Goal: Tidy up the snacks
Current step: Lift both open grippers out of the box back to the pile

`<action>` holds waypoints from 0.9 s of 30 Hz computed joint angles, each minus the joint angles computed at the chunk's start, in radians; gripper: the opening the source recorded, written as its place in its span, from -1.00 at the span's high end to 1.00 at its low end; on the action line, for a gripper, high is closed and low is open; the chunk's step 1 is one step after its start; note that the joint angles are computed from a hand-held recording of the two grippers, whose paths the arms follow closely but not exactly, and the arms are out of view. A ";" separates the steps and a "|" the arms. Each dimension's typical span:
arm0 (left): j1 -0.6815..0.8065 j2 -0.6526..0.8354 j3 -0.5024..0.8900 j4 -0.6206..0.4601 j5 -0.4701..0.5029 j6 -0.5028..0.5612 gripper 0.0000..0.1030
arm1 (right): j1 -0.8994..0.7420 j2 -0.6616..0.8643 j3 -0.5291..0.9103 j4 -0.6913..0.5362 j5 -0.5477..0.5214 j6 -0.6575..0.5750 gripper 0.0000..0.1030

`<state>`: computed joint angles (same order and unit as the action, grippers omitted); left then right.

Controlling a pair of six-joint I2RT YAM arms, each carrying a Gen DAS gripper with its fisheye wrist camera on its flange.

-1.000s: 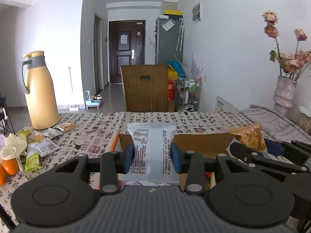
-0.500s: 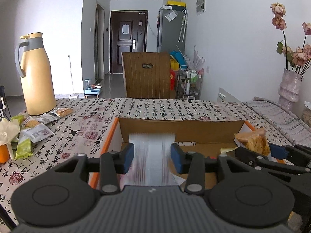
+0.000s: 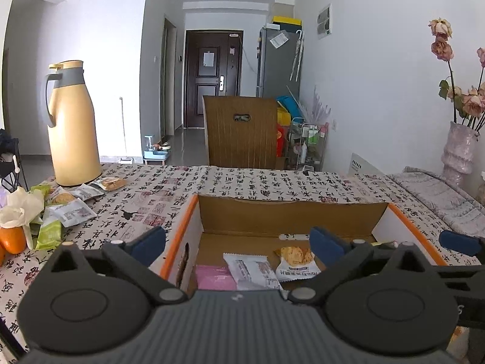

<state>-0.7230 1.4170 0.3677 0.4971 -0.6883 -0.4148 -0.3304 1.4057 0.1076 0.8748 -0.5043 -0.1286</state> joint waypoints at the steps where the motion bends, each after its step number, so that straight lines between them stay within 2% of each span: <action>1: -0.002 -0.004 -0.001 0.000 -0.002 0.001 -1.00 | 0.000 -0.002 0.001 -0.002 -0.001 0.000 -1.00; 7: -0.014 -0.031 0.000 -0.020 -0.015 0.001 -1.00 | -0.006 -0.057 -0.003 -0.042 -0.006 -0.006 -1.00; 14: -0.063 -0.130 -0.001 -0.120 -0.070 -0.015 -1.00 | -0.050 -0.242 -0.025 -0.184 -0.043 -0.021 -1.00; 20: -0.150 -0.222 -0.012 -0.238 -0.143 -0.062 -1.00 | -0.145 -0.454 -0.049 -0.391 -0.129 -0.065 -1.00; 27: -0.274 -0.312 -0.026 -0.404 -0.236 -0.166 -1.00 | -0.300 -0.754 -0.064 -0.730 -0.269 -0.149 -1.00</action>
